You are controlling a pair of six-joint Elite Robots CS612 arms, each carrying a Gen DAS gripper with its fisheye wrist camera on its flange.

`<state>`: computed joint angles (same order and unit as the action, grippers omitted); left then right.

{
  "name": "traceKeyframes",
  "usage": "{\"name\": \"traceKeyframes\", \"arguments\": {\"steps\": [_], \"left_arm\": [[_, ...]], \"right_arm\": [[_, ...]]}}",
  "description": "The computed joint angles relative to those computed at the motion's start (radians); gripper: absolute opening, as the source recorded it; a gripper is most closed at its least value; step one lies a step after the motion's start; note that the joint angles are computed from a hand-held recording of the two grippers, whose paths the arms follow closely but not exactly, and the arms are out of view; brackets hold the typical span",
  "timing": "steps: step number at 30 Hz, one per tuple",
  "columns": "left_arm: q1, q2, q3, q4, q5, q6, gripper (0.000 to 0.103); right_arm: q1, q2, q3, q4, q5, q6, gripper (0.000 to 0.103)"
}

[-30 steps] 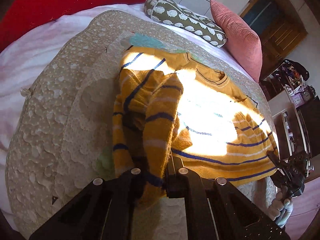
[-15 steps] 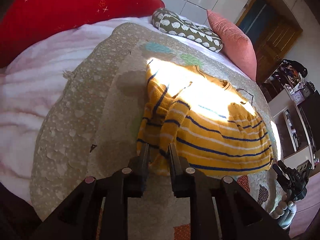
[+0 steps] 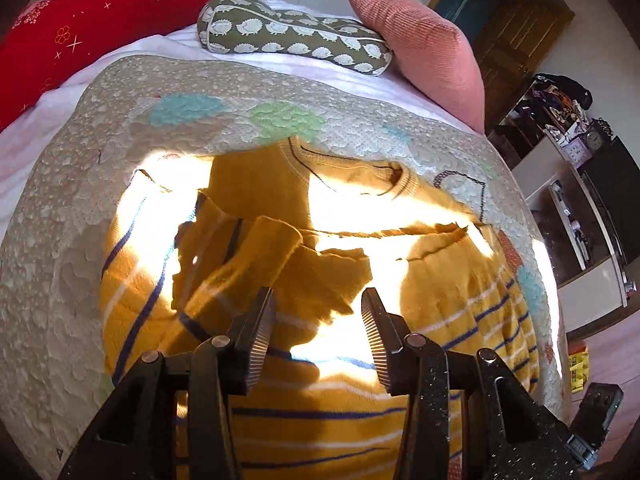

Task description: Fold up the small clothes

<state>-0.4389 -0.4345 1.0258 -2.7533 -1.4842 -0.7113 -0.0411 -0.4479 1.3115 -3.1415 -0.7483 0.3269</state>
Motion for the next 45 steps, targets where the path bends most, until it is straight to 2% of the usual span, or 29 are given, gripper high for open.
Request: {"name": "traceKeyframes", "arguments": {"steps": [2,3,4,6,10,13,15,16,18,21,23,26,28,32,34,36,42,45], "left_arm": [[0.018,0.017,-0.024,0.057,0.024,-0.043,0.043],[0.026,0.020,-0.026,0.076,0.037,-0.059,0.039],[0.034,0.019,-0.017,0.077,0.042,-0.070,0.025],[0.047,0.011,0.007,0.065,0.035,-0.076,0.004],[0.055,-0.005,0.050,0.016,0.029,-0.074,0.002],[0.060,-0.021,0.083,-0.033,0.015,-0.102,0.002],[0.059,-0.039,0.109,-0.029,0.052,-0.121,0.008],[0.056,-0.048,0.114,0.016,0.102,-0.128,0.017],[0.053,-0.063,0.130,0.080,0.178,-0.143,0.024],[0.067,-0.102,0.209,0.026,0.143,-0.185,0.024],[0.060,-0.136,0.269,-0.025,0.159,-0.187,0.024],[0.028,-0.192,0.357,-0.078,0.230,-0.170,0.030],[0.001,-0.226,0.416,-0.121,0.269,-0.171,0.040],[-0.054,-0.288,0.529,-0.197,0.338,-0.223,0.044],[-0.082,-0.314,0.582,-0.236,0.376,-0.274,0.052],[-0.107,-0.334,0.626,-0.268,0.412,-0.308,0.055],[-0.150,-0.381,0.693,-0.202,0.560,-0.366,0.056],[-0.149,-0.395,0.724,-0.213,0.576,-0.409,0.056]], "right_arm": [[0.000,-0.004,0.006,0.002,-0.011,-0.007,0.035],[-0.002,-0.005,0.010,-0.003,-0.013,-0.006,0.035],[-0.003,-0.006,0.013,-0.008,-0.016,-0.004,0.035],[-0.002,-0.010,0.017,-0.015,-0.033,-0.006,0.036],[0.005,-0.012,0.016,-0.016,-0.056,-0.012,0.036],[0.014,-0.023,0.022,-0.013,-0.071,-0.026,0.036],[0.023,-0.036,0.030,-0.012,-0.094,-0.058,0.036],[0.028,-0.042,0.035,-0.014,-0.108,-0.072,0.037],[0.033,-0.048,0.039,-0.021,-0.113,-0.081,0.041],[0.036,-0.054,0.045,-0.032,-0.108,-0.069,0.042],[0.039,-0.060,0.052,-0.038,-0.106,-0.069,0.042],[0.045,-0.072,0.065,-0.040,-0.112,-0.079,0.042],[0.050,-0.079,0.076,-0.048,-0.112,-0.075,0.042],[0.061,-0.095,0.103,-0.052,-0.109,-0.070,0.043],[0.066,-0.110,0.121,-0.045,-0.109,-0.087,0.043],[0.070,-0.127,0.144,-0.047,-0.120,-0.114,0.043],[0.074,-0.181,0.208,-0.060,-0.154,-0.187,0.049],[0.082,-0.184,0.203,-0.042,-0.153,-0.228,0.049]]}}
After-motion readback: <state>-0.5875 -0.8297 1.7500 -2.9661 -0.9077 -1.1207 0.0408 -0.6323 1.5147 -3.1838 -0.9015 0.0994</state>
